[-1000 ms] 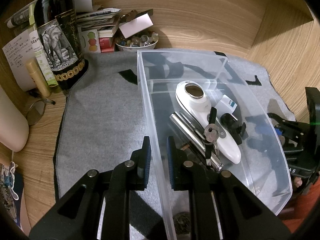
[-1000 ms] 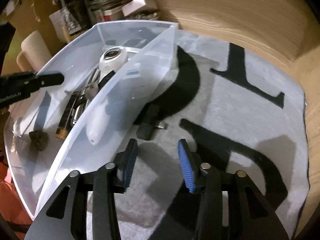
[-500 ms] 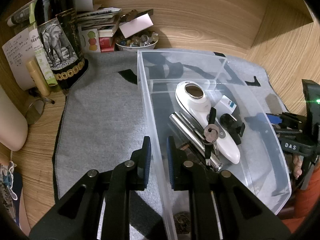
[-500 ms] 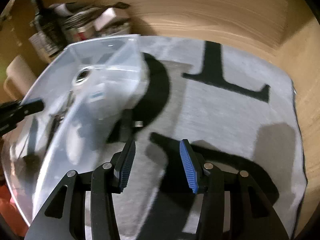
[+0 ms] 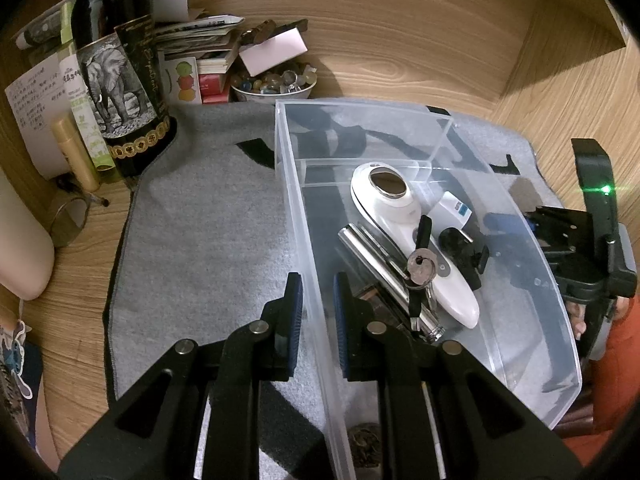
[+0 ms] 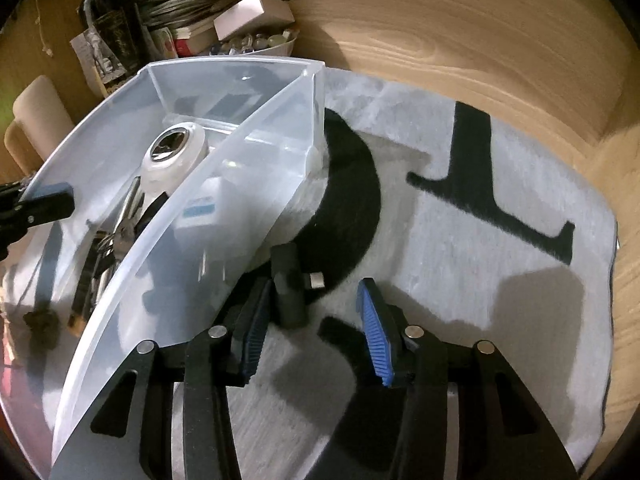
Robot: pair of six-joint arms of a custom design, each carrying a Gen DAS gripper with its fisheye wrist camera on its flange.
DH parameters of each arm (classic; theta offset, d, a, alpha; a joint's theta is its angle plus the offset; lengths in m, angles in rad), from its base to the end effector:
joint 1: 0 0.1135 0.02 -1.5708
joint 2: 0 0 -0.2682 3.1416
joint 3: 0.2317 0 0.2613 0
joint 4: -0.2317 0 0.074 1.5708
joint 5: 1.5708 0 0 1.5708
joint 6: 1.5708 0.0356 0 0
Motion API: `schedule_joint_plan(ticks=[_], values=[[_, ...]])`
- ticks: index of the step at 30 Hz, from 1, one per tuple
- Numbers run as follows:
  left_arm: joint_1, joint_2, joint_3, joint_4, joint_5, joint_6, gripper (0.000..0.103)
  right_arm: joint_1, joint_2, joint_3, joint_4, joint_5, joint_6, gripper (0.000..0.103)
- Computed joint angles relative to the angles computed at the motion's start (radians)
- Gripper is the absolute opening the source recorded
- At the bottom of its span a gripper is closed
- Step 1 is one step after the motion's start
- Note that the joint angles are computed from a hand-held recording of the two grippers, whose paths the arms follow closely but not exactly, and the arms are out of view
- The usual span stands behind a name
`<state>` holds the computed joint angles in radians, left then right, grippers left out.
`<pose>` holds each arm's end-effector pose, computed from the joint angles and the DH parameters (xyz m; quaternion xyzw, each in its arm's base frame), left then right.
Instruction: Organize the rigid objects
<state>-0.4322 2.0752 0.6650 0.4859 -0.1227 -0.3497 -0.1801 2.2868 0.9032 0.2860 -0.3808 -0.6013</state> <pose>0.2882 -0.1281 0.0196 0.0196 0.9464 -0.0671 0.3153 0.3478 -0.0499 -0.0182 -0.2429 0.9242 0.0825 0.2829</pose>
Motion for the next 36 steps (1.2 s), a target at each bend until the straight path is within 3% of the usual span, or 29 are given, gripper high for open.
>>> schedule_joint_plan(ticks=[1,2,8,27,36], values=[[0.0,0.0,0.0,0.0,0.001,-0.001,0.014,0.005,0.001,0.005,0.0,0.003,0.0,0.025],[0.0,0.001,0.0,0.001,0.001,-0.003,0.014,0.006,0.001,0.007,0.0,0.005,0.005,0.024],[0.001,0.0,0.001,-0.001,0.001,0.0,0.014,-0.008,-0.039,-0.034,0.044,0.0,0.05,0.024],[-0.001,0.0,0.005,-0.007,-0.002,-0.002,0.014,-0.109,-0.451,-0.36,0.266,-0.136,0.113,0.024],[-0.001,0.0,0.005,-0.005,-0.003,-0.003,0.014,-0.032,-0.489,-0.41,0.307,-0.154,0.136,0.024]])
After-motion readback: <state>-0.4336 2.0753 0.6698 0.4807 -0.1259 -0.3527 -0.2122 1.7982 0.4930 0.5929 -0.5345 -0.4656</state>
